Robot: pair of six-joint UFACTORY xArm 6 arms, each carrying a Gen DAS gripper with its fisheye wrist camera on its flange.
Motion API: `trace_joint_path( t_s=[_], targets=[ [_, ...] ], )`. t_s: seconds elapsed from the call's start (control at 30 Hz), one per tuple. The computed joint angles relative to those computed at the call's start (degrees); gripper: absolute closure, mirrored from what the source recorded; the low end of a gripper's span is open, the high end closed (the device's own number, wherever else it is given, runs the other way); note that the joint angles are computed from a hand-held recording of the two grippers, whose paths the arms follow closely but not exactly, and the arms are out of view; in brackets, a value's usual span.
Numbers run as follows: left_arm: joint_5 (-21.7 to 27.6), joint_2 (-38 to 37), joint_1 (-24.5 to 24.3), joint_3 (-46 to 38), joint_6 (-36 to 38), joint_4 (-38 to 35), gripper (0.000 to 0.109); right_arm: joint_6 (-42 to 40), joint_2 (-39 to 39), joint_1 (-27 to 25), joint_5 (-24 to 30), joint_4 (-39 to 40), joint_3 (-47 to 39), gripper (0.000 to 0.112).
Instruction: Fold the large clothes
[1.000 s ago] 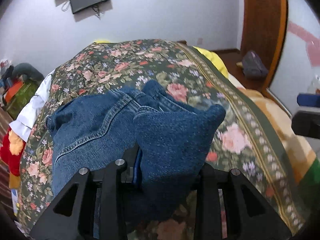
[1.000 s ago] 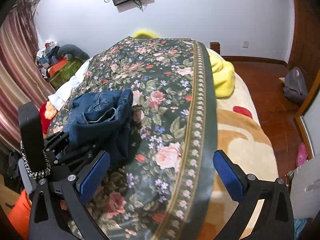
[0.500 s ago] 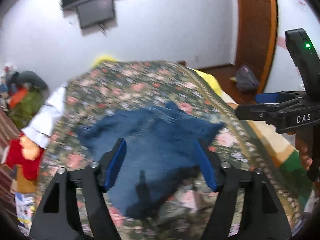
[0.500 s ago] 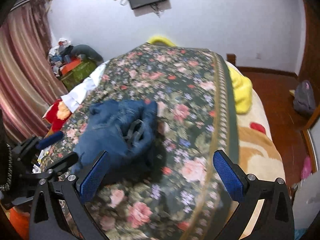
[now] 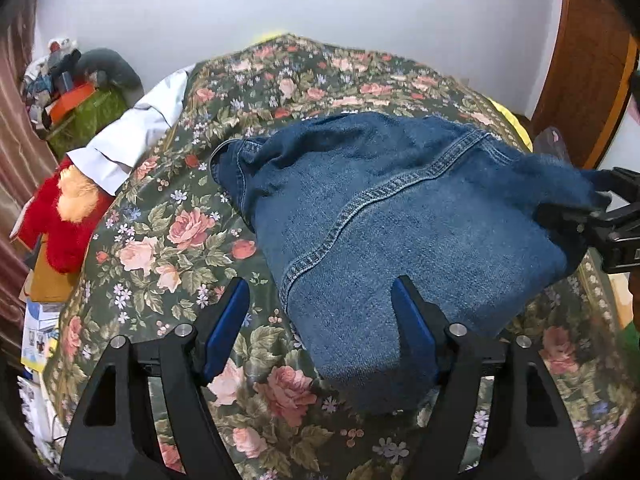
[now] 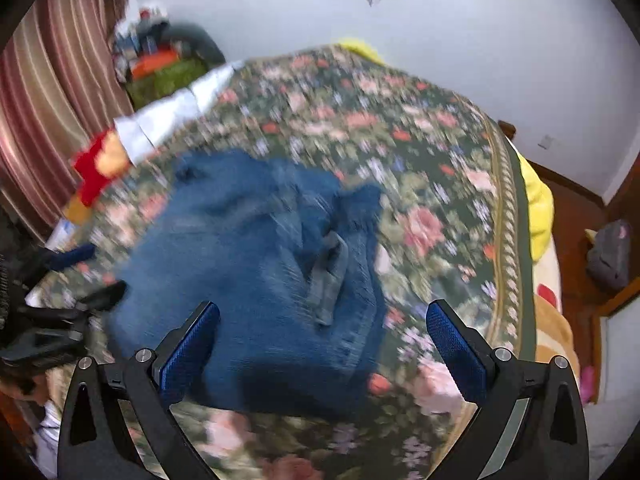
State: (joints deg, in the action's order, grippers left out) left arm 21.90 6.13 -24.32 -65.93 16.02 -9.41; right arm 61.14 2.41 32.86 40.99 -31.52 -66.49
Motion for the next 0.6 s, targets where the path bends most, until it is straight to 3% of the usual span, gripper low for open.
trace_joint_path(
  t_s=[0.27, 0.43, 0.6],
  targets=[
    [-4.7, -2.1, -1.2, 5.8, 1.9, -2.5, 0.028, -0.1, -5.6, -1.5, -6.7, 6.9, 11.3, 0.01],
    [0.9, -2.2, 0.1, 3.0, 4.0, -5.1, 0.028, 1.0, -7.5, 0.1, -1.6, 2.0, 10.1, 0.01],
    [0.5, -3.2, 2.0, 2.8, 1.1, 2.5, 0.029, 2.9, -9.1, 1.2, 1.9, -2.7, 7.3, 0.01]
  ],
)
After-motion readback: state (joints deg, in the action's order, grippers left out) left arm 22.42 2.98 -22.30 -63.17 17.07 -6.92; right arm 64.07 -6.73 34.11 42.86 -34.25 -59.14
